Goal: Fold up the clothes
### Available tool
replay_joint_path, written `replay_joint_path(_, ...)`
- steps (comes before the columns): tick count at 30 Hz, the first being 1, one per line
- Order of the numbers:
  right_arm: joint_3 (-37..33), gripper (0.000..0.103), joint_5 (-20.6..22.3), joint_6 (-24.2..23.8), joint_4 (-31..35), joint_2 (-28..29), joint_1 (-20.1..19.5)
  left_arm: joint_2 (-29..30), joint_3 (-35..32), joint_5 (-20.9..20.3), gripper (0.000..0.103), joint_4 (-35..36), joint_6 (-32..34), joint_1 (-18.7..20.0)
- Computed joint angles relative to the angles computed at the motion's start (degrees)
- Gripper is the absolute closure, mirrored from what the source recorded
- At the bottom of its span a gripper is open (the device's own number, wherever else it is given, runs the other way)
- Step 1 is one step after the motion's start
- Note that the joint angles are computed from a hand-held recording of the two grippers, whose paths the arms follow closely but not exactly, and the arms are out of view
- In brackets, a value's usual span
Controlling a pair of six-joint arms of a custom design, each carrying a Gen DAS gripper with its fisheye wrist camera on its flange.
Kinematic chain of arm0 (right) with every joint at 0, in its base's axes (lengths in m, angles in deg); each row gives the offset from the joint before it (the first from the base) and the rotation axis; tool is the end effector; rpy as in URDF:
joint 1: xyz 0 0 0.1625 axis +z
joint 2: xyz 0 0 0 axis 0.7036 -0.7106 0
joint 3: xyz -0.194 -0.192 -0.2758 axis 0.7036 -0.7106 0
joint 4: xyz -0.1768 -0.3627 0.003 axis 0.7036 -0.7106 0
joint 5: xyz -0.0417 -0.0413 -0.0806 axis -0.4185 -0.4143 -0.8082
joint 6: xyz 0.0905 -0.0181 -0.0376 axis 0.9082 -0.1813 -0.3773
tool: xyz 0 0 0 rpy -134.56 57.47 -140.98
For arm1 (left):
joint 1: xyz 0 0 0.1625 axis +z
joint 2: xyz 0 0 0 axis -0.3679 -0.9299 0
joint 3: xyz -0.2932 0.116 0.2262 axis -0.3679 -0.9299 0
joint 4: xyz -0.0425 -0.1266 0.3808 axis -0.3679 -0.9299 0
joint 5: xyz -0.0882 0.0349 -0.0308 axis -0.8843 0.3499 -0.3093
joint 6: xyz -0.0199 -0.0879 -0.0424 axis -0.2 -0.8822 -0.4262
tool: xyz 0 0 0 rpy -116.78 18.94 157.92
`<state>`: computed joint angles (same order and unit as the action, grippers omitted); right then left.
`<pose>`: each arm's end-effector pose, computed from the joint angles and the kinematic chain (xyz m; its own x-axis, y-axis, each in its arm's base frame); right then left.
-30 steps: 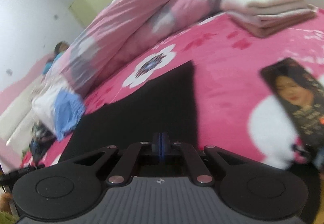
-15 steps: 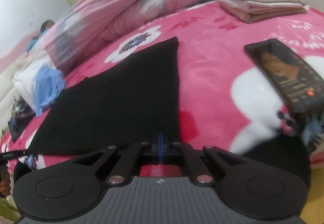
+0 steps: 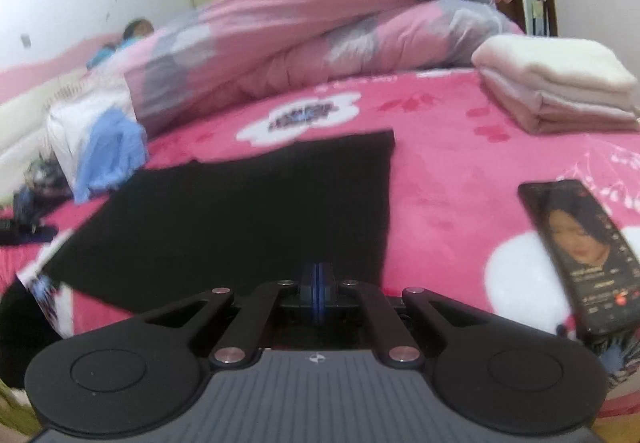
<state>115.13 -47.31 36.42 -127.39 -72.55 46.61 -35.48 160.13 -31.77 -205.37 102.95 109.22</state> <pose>0.1559 -0.7607 0.0505 -0.6424 -0.6776 0.3581 -0.7639 0.5287 -0.3701 0.1622 -0.5710 0.3687 -0.8398 -0.3066 -0.4480 0.2287 0.5485 -0.8042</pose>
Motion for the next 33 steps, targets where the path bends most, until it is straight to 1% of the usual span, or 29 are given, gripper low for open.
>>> replay_joint_path(2,-0.1,0.103,-2.6,-0.3,-1.5,0.4,-0.4,1.6,-1.5,1.1,0.043,0.6,0.3,0.1)
replay_joint_path(3,0.1,0.103,-2.9,0.9,-2.1,0.0,-0.6,1.7,-1.5,1.2,0.043,0.3,0.5,0.2)
replay_joint_path(5,0.6,0.102,-5.8,1.1,-5.3,-0.4,-0.1,1.3,-1.0,0.7,0.043,-0.2,0.7,0.3)
replay_joint_path(7,0.8,0.102,-5.0,1.0,-6.2,-0.9,0.1,1.1,-0.8,0.6,0.043,-0.4,0.5,0.5)
replay_joint_path(9,0.0,0.102,-1.8,0.7,-4.9,-0.6,0.3,1.1,-0.8,0.7,0.043,-0.5,0.1,0.6)
replay_joint_path(10,-1.0,0.102,-0.1,-0.6,-3.8,0.2,0.6,1.1,-0.7,0.8,0.043,-0.6,-0.1,0.5)
replay_joint_path(12,-3.7,0.102,1.0,-3.0,-1.0,2.4,1.1,1.3,-0.7,1.4,0.043,-1.0,0.2,0.3)
replay_joint_path(14,-7.1,0.103,-0.2,-4.6,1.2,5.0,1.3,1.6,-0.6,2.3,0.043,-1.8,0.7,0.1)
replay_joint_path(16,-9.6,0.103,-4.5,-5.2,-1.4,7.4,1.3,1.7,-0.5,2.9,0.043,-2.1,0.6,0.2)
replay_joint_path(18,-11.2,0.103,-3.8,-0.7,-0.3,7.2,0.6,1.6,-0.4,2.9,0.043,-2.0,0.2,0.4)
replay_joint_path(20,-11.8,0.103,-6.6,-0.1,-3.9,7.9,1.3,1.3,-0.4,2.7,0.043,-1.7,-0.1,0.6)
replay_joint_path(21,-11.8,0.103,-6.3,-1.1,-4.4,7.9,1.5,1.3,-0.5,2.7,0.043,-1.5,-0.2,0.7)
replay_joint_path(22,-11.5,0.103,-4.0,-1.3,-3.7,7.6,1.5,1.2,-0.5,2.7,0.043,-1.3,-0.3,0.7)
replay_joint_path(24,-11.8,0.103,1.1,-1.5,0.7,7.3,1.2,1.1,-0.5,2.7,0.043,-1.2,-0.6,0.7)
replay_joint_path(26,-13.3,0.103,1.0,-3.9,3.0,8.6,1.5,1.3,-0.5,2.6,0.043,-1.5,-0.7,0.8)
replay_joint_path(27,-14.3,0.103,-1.2,-4.6,2.0,9.9,1.8,1.3,-0.5,2.6,0.043,-1.7,-0.7,0.8)
replay_joint_path(29,-17.7,0.103,-1.3,-0.7,1.8,12.0,0.8,1.4,-0.6,2.7,0.043,-1.7,-0.5,0.9)
replay_joint_path(31,-20.0,0.103,0.7,6.3,3.7,12.2,-0.3,1.3,-0.7,2.5,0.043,-1.3,-0.4,0.9)
replay_joint_path(32,-20.5,0.103,-0.7,7.1,2.1,12.7,0.0,1.2,-0.7,2.3,0.043,-1.2,-0.3,1.0)
replay_joint_path(33,-20.8,0.103,-2.5,6.7,-0.1,13.1,0.5,1.2,-0.6,2.2,0.043,-1.3,-0.3,1.0)
